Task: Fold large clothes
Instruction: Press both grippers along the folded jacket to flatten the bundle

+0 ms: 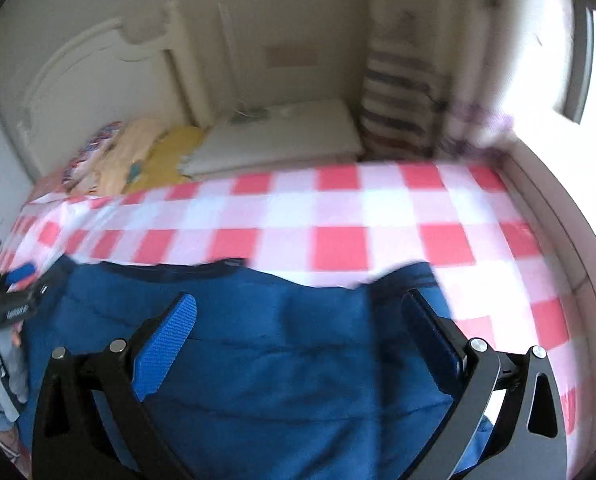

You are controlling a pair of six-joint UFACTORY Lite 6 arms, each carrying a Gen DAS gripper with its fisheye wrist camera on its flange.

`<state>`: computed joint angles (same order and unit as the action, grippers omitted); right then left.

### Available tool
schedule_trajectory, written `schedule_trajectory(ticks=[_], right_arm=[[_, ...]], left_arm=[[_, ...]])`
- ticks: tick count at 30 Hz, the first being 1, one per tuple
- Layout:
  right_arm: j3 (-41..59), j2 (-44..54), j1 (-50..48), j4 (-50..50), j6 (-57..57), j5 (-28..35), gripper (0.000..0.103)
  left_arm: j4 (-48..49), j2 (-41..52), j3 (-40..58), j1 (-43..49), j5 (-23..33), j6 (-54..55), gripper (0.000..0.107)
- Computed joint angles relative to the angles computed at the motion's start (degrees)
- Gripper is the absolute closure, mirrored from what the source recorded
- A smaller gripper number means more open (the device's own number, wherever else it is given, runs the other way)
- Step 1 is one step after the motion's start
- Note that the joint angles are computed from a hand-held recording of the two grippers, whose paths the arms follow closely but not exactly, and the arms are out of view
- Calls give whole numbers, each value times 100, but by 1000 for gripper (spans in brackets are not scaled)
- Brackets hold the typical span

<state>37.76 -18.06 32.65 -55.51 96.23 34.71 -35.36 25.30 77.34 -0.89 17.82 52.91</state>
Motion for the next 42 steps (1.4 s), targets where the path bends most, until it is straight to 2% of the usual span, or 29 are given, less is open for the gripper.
schedule_trajectory(ticks=[1, 2, 3, 4, 8, 11, 13, 15, 17, 18, 19, 21, 23, 24, 25, 27, 29, 30, 32, 38, 42], right_arm=[[-161, 142, -441, 221, -312, -447, 5], [-289, 427, -741, 252, -408, -867, 4], [-421, 614, -932, 221, -354, -1266, 4], [-580, 568, -1122, -37, -60, -1615, 4], [-772, 356, -1268, -316, 183, -1845, 4], [-1066, 110, -1390, -1002, 941, -2131, 4], [-1158, -3, -1423, -1071, 1049, -2204, 4], [-1081, -3, -1229, -613, 742, -1963, 5], [-843, -101, -588, -291, 757, -916, 5], [-725, -185, -177, -230, 911, -350, 5], [-667, -425, 369, -262, 1176, 89, 5], [-273, -489, 1508, -267, 1290, 799, 5], [450, 150, 2499, -177, 1042, 1637, 5], [804, 563, 2868, -173, 845, 1857, 5], [1028, 895, 3050, -190, 720, 1905, 5], [1387, 1764, 3103, -92, 388, 1626, 5], [1395, 2343, 2859, -18, 436, 1071, 5], [1273, 2312, 2833, -223, 769, 963, 5], [1040, 2099, 2636, -326, 895, 631, 4], [633, 1825, 2405, -649, 1202, 180, 4], [660, 1812, 2575, -668, 1345, 307, 4]], left_arm=[[321, 237, 145, 43, 109, -287, 6], [402, 594, 464, 149, 457, -443, 6], [244, 801, 738, 264, 780, -410, 6], [153, 879, 858, 328, 863, -400, 6], [56, 1193, 1244, 494, 1112, -642, 6], [-44, 1149, 1179, 528, 1057, -594, 6], [-98, 1039, 1027, 524, 842, -612, 6], [-283, 791, 681, 528, 591, -419, 6], [-185, 361, 237, 451, 107, -487, 8], [-380, -77, -234, 406, -291, -234, 8], [-770, -583, -677, 388, -449, 259, 7], [-1772, -1402, -1317, 459, -110, 1458, 6], [-2330, -2121, -1895, 456, 310, 2271, 6], [-2623, -2450, -2217, 392, 393, 2712, 6], [-2974, -2707, -2527, 271, 358, 3206, 6], [-3610, -2851, -3097, -245, -152, 4105, 6], [-3475, -2169, -3095, -791, -922, 4045, 6], [-3179, -1948, -2966, -883, -1062, 3654, 6], [-2595, -1822, -2764, -800, -857, 2997, 6], [-3098, -1678, -2681, -750, -756, 3475, 6], [-3441, -1794, -2839, -681, -706, 3853, 6]])
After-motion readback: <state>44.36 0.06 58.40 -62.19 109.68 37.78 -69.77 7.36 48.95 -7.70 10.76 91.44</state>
